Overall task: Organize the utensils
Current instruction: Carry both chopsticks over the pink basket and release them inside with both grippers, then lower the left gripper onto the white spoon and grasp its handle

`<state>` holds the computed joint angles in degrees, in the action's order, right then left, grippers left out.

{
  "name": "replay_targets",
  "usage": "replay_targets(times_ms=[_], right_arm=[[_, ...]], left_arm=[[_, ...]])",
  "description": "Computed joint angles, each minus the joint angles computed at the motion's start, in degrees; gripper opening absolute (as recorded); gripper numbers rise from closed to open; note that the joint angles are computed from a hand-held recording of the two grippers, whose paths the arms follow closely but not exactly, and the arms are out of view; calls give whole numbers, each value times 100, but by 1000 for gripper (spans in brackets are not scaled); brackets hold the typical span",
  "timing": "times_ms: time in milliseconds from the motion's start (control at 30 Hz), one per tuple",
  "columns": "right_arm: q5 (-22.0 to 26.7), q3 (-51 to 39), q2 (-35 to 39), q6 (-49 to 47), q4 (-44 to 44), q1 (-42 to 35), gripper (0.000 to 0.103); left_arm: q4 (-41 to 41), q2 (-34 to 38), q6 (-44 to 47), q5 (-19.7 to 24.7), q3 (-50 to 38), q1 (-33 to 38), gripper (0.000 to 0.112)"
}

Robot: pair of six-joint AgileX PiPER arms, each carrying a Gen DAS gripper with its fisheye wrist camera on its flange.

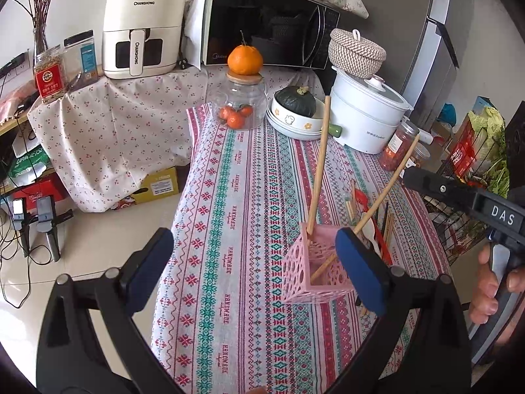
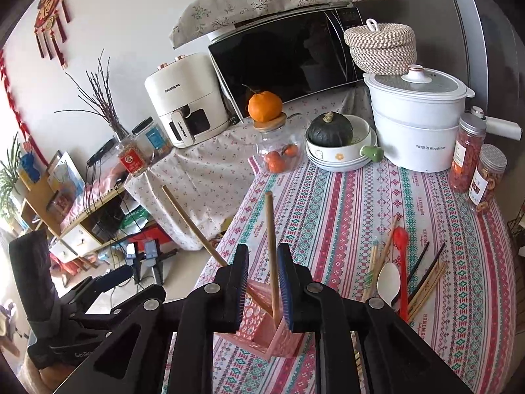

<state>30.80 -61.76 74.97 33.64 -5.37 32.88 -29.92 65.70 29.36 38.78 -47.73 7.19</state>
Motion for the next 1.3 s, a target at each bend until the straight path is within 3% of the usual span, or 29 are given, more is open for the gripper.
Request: replay_targets(times_ms=[67, 300, 500, 733, 967, 1067, 1300], right_arm=[[-14, 66, -116, 135, -82, -10, 74], [136, 364, -805, 578, -608, -54, 102], [850, 542, -1251, 715, -1107, -187, 103], [1483, 975, -1774, 676, -1440, -786, 103], [1792, 1219, -2237, -610, -426, -2178, 103], [1884, 1310, -2356, -1381, 102, -2961, 103], [2086, 1337, -2304, -3225, 1386, -5014, 103]], left_arm=[[-100, -15, 90, 88, -5, 55, 99], [-23, -104, 36, 324, -29, -72, 99], [146, -320, -143, 529, 8, -375, 99], [1103, -578, -1242, 360, -8, -1618, 99], [2451, -198, -3223, 476, -299, -3369, 99], [2650, 222, -3769, 660, -595, -4063, 99], [4006, 1540, -5812, 638, -1372, -5463, 99]])
